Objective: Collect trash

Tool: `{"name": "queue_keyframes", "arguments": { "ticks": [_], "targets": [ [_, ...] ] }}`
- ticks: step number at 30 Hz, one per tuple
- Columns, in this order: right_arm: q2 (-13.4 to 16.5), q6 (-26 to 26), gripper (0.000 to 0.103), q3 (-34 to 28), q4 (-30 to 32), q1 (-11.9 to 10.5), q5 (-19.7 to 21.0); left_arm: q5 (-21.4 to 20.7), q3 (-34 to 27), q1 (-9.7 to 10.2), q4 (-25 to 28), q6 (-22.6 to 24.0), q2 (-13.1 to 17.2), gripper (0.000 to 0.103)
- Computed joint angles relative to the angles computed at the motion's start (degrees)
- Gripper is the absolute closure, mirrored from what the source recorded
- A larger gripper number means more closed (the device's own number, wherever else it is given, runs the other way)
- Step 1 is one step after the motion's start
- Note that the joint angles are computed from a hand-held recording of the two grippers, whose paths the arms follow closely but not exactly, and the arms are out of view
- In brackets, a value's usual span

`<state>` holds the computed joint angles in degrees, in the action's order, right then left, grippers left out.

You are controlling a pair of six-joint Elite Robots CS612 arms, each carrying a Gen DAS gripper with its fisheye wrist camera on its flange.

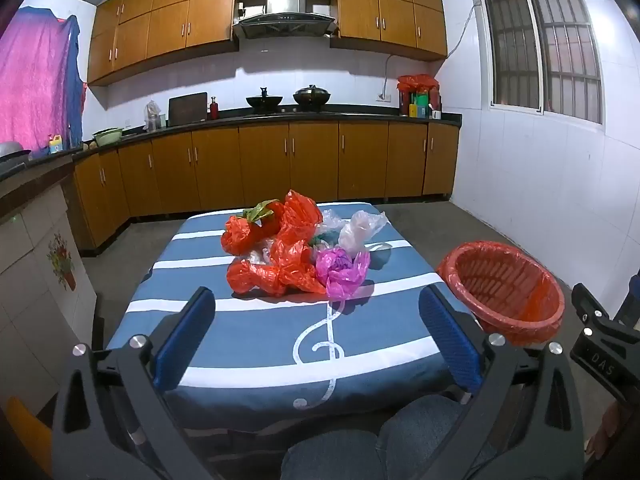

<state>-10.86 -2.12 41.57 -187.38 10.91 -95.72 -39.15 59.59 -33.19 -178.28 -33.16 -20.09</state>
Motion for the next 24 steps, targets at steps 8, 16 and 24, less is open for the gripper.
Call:
{"name": "queue_keyframes", "arguments": {
  "ticks": [8, 16, 24],
  "targets": [
    [0.3, -0.1, 0.002, -0.5, 0.1, 0.0, 0.0, 0.0, 0.0, -0.01, 0.2, -0.1, 0.0, 0.004],
    [0.4, 0.0, 0.002, -0.7, 0.5, 0.0, -0.1, -0.1, 0.1, -0.09, 0.3, 0.0, -0.1, 0.004],
    [0.3, 0.0, 0.002, -0.5, 0.5, 0.0, 0.0, -0.1, 0.2, -0.02, 0.4, -0.3, -0.1, 0.004]
  ]
}}
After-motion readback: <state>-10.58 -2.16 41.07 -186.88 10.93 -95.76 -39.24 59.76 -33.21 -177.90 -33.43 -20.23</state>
